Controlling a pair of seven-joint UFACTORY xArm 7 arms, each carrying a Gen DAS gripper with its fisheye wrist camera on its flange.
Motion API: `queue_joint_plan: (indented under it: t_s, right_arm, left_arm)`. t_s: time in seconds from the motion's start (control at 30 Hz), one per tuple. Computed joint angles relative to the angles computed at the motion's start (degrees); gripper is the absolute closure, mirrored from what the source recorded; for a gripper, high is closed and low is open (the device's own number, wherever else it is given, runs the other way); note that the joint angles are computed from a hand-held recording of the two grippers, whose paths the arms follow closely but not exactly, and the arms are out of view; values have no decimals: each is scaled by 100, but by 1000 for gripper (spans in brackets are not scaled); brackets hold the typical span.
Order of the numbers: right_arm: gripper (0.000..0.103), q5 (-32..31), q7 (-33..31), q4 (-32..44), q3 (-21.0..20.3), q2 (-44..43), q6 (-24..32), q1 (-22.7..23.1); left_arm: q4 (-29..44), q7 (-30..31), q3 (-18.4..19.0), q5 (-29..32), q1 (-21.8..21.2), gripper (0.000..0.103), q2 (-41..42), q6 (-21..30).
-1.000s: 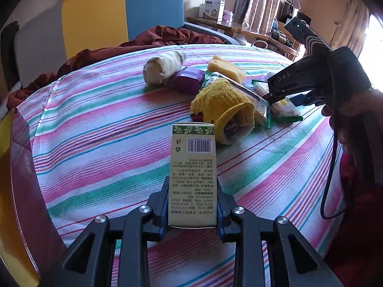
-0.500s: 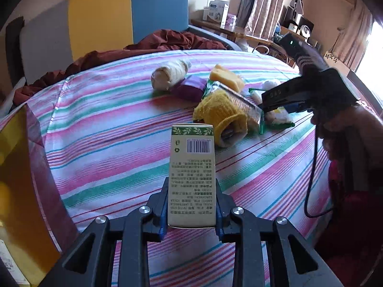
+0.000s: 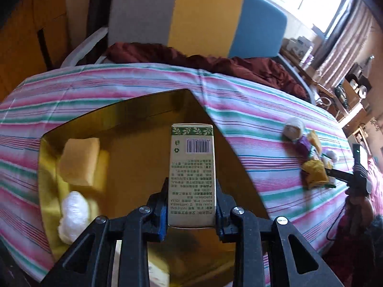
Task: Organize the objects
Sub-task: 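Place the green box in the gold tray with the left gripper while the right holds the cracker pack, then carry the WEIDAN cracker pack into the gold tray and open the right gripper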
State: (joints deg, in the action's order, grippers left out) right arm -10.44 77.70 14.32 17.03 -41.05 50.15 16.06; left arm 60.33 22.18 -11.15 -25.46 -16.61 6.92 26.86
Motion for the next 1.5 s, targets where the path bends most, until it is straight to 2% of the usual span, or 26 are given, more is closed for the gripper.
queue_joint_plan:
  t_s: [0.07, 0.17, 0.33, 0.47, 0.53, 0.6, 0.63, 0.67, 0.73, 0.87, 0.93, 1.07, 1.13, 1.23, 1.3, 1.37, 1.5]
  right_arm:
    - [56, 19, -14, -35, -7, -77, 51, 34]
    - [56, 65, -34, -106, -22, -227, 124, 85]
    - [56, 132, -97, -212, -34, -450, 238, 132]
    - [56, 105, -63, -108, 9, -252, 140, 53]
    - [56, 73, -5, -2, 50, -67, 72, 15]
    - [56, 118, -15, -94, 27, -257, 185, 110]
    - [56, 98, -9, -59, 28, -190, 150, 80]
    - [56, 84, -5, -37, 26, -146, 127, 62]
    - [55, 29, 5, 41, 26, 6, 48, 3]
    - [56, 3, 20, 73, 21, 49, 51, 7]
    - [56, 8, 19, 60, 19, 5, 95, 31]
    - [56, 30, 19, 28, 27, -105, 190, 77]
    - [56, 46, 30, 10, 35, -170, 246, 102]
    - [56, 94, 52, -24, 47, -287, 344, 155]
    - [56, 112, 60, -35, 60, -349, 418, 185]
    - [56, 137, 79, -65, 68, -449, 480, 219]
    - [56, 123, 210, -109, 182, -801, 685, 277]
  left_arm:
    - [393, -358, 207, 473, 81, 73, 340, 396]
    - [910, -617, 310, 811, 231, 73, 800, 915]
    - [1447, -776, 290, 1060, 387, 73, 1295, 1549]
    - [1618, -1125, 386, 1418, 353, 73, 1536, 1690]
    - [1595, -1301, 442, 1620, 332, 73, 1569, 1660]
    - [1493, -1390, 448, 1694, 363, 73, 1527, 1548]
    - [1467, -1427, 444, 1691, 394, 71, 1507, 1531]
    - [1430, -1453, 438, 1682, 425, 60, 1483, 1503]
    - [1328, -1643, 502, 1840, 398, 49, 1422, 1420]
    - [779, -1503, 397, 1654, 551, 49, 994, 924]
    - [381, -1468, 382, 1590, 571, 49, 652, 522]
    - [-587, -1251, 320, 1186, 606, 47, -162, -597]
    - [-1187, -946, 277, 632, 573, 45, -680, -1220]
    - [-1863, -551, 425, -8, 259, 40, -1267, -1943]
    - [-2033, -706, 465, 54, 134, 40, -1411, -2226]
    - [-2302, -527, 726, -173, -184, 40, -1674, -2370]
    - [-2784, -644, 995, -66, -559, 40, -2111, -2645]
